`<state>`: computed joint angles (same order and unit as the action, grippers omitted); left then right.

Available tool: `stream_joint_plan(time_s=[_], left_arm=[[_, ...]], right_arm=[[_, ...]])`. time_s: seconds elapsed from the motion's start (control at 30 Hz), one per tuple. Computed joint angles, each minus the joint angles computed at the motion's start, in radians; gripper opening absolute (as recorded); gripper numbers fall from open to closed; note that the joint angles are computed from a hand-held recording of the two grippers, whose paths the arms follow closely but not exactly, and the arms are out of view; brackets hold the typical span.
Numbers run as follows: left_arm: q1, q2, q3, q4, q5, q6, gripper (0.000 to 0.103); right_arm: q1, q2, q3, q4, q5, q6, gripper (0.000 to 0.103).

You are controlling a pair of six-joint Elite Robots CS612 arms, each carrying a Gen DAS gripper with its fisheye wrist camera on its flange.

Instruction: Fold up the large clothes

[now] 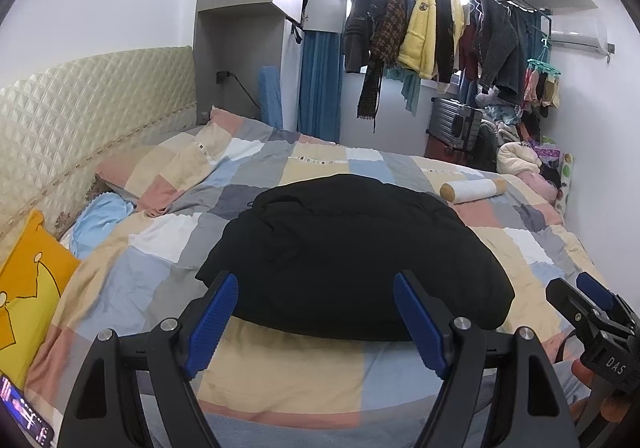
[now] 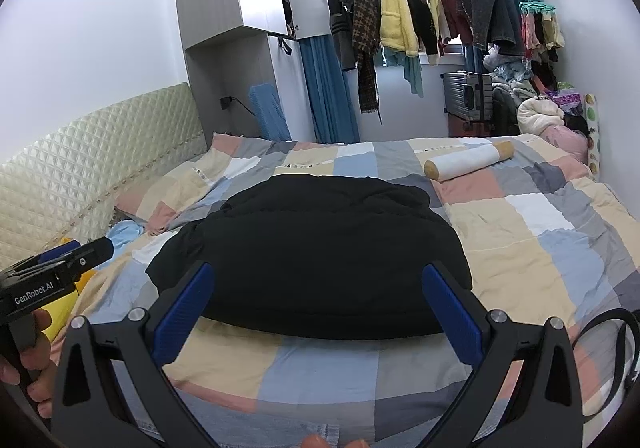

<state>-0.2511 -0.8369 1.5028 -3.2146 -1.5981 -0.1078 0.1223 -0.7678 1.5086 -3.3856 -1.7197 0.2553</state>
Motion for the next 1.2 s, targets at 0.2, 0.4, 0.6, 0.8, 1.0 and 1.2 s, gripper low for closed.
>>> stream_joint_plan(time_s=[0.2,0.4,0.6,0.8,1.0,1.2], left_arm=[[0.002,0.001,-0.002,0.006,0.006,-0.004,0.08],[0.003,0.001,-0.004,0.011,0.005,-0.002,0.08],[-0.002,0.0,0.001,-0.003,0.022,0.01,0.08],[-0.006,-0.004,0.009,0.003,0.0,0.003,0.08],[-0.004,-0.005,0.009,0.009,-0.002,-0.015,0.08],[-0.002,-0.008,0.011,0.002,0.003,-0.02,0.08]], right_arm=[[-0.001,0.0,0.001,0.008,-0.003,-0.005,0.103],[-0.003,-0.002,0.007,0.001,-0.003,0.006,0.103],[-0.004,-0.003,0.011,0.0,0.003,-0.005,0.103],[-0.004,-0.002,0.011,0.002,0.0,-0.007,0.103],[-0.002,0.0,0.007,0.003,-0.011,-0.007,0.103],[-0.002,-0.001,0.008,0.007,-0.009,-0.008,0.103]])
